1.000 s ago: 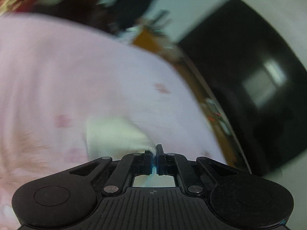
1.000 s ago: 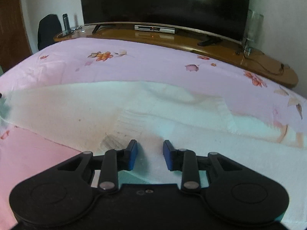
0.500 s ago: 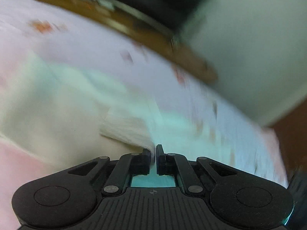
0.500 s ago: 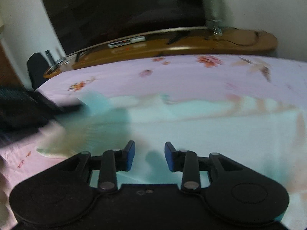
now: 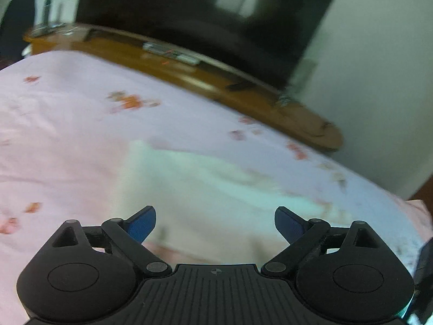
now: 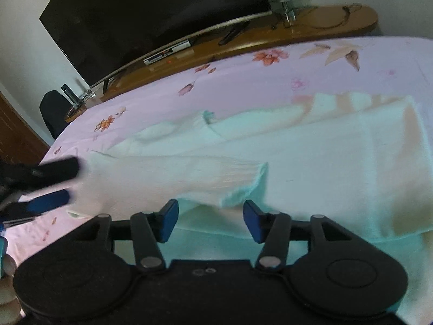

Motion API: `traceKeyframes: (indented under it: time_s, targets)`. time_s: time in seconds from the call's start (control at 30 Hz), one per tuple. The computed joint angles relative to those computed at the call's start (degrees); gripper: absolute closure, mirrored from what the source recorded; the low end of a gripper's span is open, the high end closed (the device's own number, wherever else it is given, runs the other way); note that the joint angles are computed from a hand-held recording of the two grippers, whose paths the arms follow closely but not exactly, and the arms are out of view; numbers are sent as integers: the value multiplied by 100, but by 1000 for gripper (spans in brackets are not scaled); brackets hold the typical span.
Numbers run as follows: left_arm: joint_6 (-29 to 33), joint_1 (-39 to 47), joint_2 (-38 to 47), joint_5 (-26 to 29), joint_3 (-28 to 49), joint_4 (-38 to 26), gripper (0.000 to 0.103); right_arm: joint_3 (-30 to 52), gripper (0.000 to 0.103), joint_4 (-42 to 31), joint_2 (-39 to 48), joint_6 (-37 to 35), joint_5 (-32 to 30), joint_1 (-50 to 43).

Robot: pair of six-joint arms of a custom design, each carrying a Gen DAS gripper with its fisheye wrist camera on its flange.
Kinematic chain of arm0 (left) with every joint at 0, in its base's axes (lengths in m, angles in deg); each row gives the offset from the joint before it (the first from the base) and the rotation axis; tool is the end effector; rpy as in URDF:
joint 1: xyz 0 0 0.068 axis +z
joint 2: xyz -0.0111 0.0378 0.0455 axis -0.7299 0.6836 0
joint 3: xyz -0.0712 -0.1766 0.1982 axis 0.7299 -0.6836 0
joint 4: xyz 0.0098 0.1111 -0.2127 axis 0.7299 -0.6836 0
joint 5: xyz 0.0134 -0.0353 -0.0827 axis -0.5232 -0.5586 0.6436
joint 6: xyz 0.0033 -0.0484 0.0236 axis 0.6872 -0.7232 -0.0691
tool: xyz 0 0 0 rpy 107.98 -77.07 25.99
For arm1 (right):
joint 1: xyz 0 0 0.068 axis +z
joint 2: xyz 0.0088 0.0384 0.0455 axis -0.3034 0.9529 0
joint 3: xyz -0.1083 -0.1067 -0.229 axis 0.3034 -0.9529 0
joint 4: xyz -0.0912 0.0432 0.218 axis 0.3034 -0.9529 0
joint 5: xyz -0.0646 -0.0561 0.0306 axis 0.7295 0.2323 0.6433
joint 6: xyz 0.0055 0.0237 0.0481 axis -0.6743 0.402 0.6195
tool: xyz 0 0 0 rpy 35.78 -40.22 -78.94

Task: Fold small clothes

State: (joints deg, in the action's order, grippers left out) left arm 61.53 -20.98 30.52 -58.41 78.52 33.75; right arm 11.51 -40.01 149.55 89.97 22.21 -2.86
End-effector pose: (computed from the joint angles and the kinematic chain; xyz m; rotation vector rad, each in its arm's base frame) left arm 0.2362 0.0972 0.2183 -0.3298 2.3039 -0.3377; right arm 0.2822 0.0834 0.1862 0.0051 2.4566 0.5669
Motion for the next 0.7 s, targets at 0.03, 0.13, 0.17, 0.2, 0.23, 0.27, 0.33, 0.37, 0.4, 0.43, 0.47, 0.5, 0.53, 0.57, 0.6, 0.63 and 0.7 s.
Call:
traceKeyframes:
  time_s: [0.03, 0.13, 0.17, 0.2, 0.23, 0.27, 0.33, 0.37, 0.4, 0.43, 0.47, 0.5, 0.53, 0.57, 0.6, 0.63, 0.7]
  targets:
    - [71, 209, 112, -106, -4, 42, 10, 4, 51, 56, 57, 68, 46, 17]
    - [368, 410, 250, -634, -251, 399, 10, 16, 69, 257, 160, 349, 335, 77]
    - [530, 451, 239, -745, -419, 576, 10, 29, 74, 312, 190, 455, 327, 68]
    - [631, 417, 242, -847, -576, 767, 10, 67, 75, 338, 236, 546, 276, 51]
    - [828, 425, 223, -953, -728, 943, 10, 89, 75, 365, 258, 626, 111, -5]
    - [949, 345, 228, -1087, -880, 1168, 10, 81, 69, 374, 255, 650, -143, -104]
    - [1083, 114, 313, -1379, -1082, 1562, 10, 122, 49, 175, 234, 678, -495, -237]
    - [996, -23, 413, -1471, -1106, 1714, 10, 70, 47, 153, 166, 623, -498, -259]
    - [997, -2, 418, -1453, -1094, 1710, 10, 42, 47, 95, 103, 534, -489, -278]
    - [937, -40, 507, -1496, -1081, 1789, 10, 18, 47, 88, 58, 506, -488, -294]
    - [892, -52, 439, -1503, -1047, 1664, 10, -8, 48, 140, 38, 539, -470, -306]
    - [829, -65, 496, -1495, -998, 1621, 10, 28, 51, 163, 81, 593, -450, -319]
    - [768, -99, 502, -1502, -999, 1618, 10, 84, 53, 183, 162, 664, -507, -345]
    - [741, -143, 521, -1549, -1052, 1716, 10, 124, 53, 245, 250, 785, -611, -383]
    - [758, -185, 515, -1618, -1097, 1795, 10, 152, 57, 301, 326, 860, -650, -386]
    - [772, -221, 517, -1671, -1132, 1864, 10, 188, 62, 324, 393, 849, -552, -348]
    - [723, -271, 533, -1749, -1131, 1886, 10, 247, 92, 259, 474, 729, -99, -193]
